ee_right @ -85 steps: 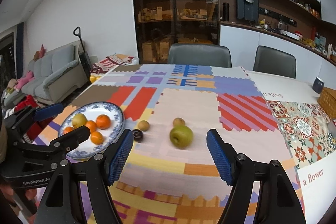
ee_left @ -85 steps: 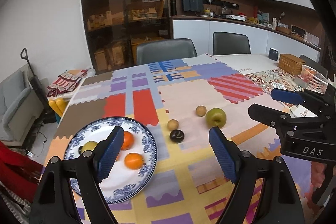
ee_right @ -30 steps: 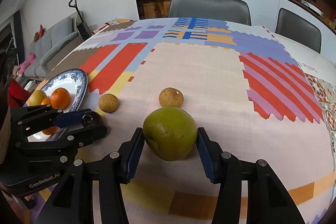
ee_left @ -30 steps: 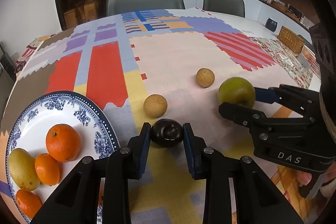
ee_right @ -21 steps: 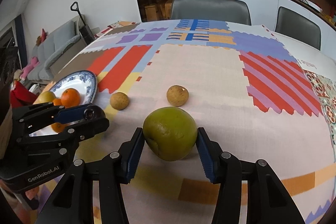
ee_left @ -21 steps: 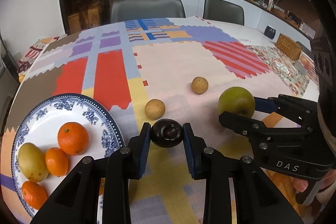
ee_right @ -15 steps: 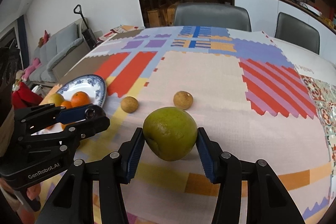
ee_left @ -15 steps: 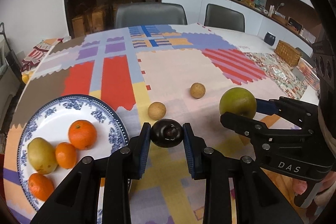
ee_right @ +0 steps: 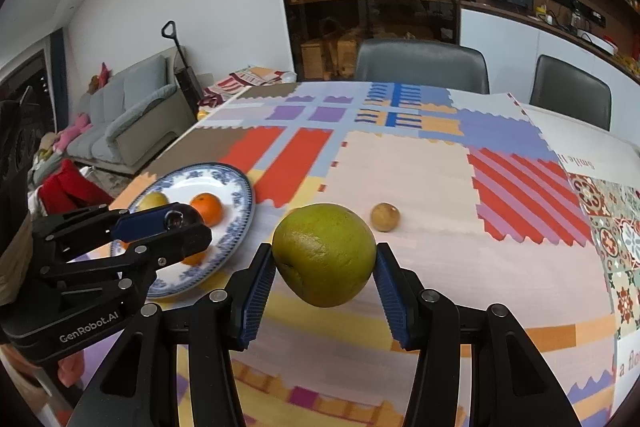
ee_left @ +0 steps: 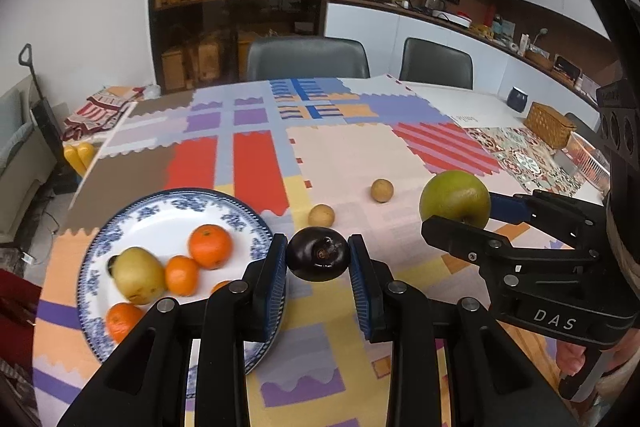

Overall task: Organize fruits
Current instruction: 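Carry the plum with the left tool over the plate while the right tool carries the apple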

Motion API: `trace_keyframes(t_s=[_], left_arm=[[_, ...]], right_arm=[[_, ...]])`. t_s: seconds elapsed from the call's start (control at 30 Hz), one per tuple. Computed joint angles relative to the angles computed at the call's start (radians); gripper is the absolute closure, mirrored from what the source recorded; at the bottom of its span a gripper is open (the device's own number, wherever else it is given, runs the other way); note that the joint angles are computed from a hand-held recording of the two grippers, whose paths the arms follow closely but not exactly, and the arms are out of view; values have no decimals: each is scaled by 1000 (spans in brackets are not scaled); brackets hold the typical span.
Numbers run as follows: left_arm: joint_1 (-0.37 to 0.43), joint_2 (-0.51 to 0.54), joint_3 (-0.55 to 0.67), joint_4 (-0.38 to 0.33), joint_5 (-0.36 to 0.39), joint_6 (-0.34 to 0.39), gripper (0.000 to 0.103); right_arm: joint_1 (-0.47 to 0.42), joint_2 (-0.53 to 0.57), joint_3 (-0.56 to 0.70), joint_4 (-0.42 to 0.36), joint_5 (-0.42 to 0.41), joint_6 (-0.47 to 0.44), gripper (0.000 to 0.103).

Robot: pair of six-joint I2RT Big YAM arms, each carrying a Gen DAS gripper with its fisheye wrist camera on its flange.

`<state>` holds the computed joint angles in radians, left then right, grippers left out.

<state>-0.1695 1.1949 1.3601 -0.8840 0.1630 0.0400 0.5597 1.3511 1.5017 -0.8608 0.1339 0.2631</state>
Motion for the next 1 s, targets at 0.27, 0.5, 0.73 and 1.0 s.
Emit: trace_keyframes(t_s=[0.27,0.5,0.73,1.0], left_arm=[[53,-65,-29,-9,0,-4,73],[106,-114,-58,-22,6,-6,73],[164,-147,-90,-42,20,3,73],[223,-150,-105,-47,27,32,73]], right_arm=[[54,3,26,-4,13,4,52],[99,13,48,-4,14,2,52],[137,38,71,-11,11,-9,52],[166,89,113,-32,-6,-24,52]])
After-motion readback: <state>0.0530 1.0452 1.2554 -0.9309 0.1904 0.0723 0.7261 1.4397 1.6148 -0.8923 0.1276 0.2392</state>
